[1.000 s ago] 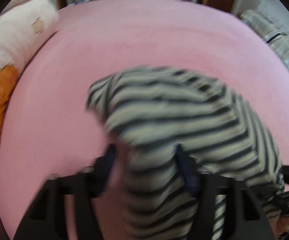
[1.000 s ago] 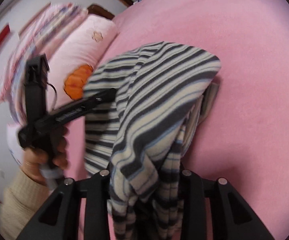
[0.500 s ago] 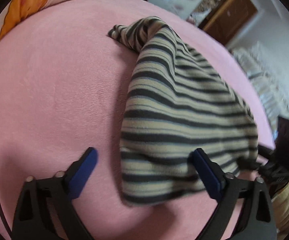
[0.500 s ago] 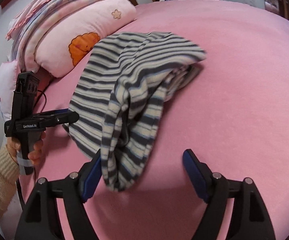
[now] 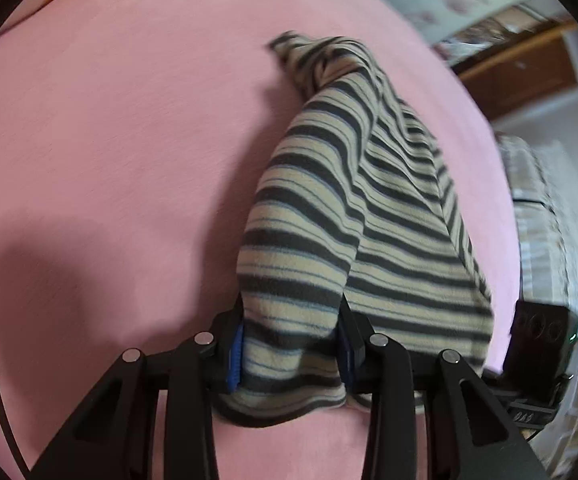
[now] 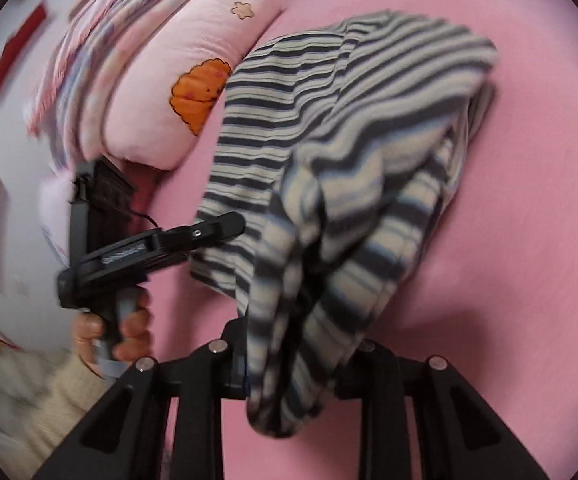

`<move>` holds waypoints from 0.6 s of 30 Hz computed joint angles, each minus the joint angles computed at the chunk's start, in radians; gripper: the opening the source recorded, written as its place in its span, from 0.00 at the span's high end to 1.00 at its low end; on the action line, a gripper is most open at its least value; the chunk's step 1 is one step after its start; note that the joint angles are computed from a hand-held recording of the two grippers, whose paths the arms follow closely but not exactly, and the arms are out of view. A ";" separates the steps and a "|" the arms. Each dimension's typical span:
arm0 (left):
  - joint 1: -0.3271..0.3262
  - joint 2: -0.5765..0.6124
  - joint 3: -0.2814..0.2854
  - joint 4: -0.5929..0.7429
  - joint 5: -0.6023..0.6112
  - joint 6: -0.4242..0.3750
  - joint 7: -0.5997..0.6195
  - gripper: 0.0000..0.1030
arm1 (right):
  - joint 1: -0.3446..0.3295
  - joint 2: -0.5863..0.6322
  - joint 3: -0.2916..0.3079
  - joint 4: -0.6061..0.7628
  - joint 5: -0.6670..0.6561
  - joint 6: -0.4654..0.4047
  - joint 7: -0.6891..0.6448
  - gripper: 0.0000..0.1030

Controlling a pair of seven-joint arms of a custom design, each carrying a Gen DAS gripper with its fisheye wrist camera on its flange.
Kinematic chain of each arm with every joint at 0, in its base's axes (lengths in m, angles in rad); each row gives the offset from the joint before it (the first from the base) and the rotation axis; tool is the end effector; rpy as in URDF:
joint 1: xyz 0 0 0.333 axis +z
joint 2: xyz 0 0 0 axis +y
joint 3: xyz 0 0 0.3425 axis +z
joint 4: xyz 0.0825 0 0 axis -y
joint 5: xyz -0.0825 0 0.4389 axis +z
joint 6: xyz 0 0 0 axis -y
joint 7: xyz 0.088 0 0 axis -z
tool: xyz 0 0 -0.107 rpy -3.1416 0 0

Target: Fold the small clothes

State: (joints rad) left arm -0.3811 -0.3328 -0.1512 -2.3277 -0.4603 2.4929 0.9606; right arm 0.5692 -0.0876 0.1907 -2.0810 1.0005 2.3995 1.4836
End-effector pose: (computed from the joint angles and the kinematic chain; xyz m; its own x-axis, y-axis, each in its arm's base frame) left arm 0.4544 -0.2707 0.5238 0.2709 -0.8015 0.5331 -0.9080 -0.3966 -0.1349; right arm 0.4369 0.4274 0.5151 0.2149 -0.6292 -0.7469 -0.9766 -0.1431 -0.1604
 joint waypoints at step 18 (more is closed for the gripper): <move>0.043 -0.080 0.017 0.031 0.186 -0.044 -0.008 0.19 | -0.056 -0.046 -0.034 0.032 -0.348 0.027 0.156 0.32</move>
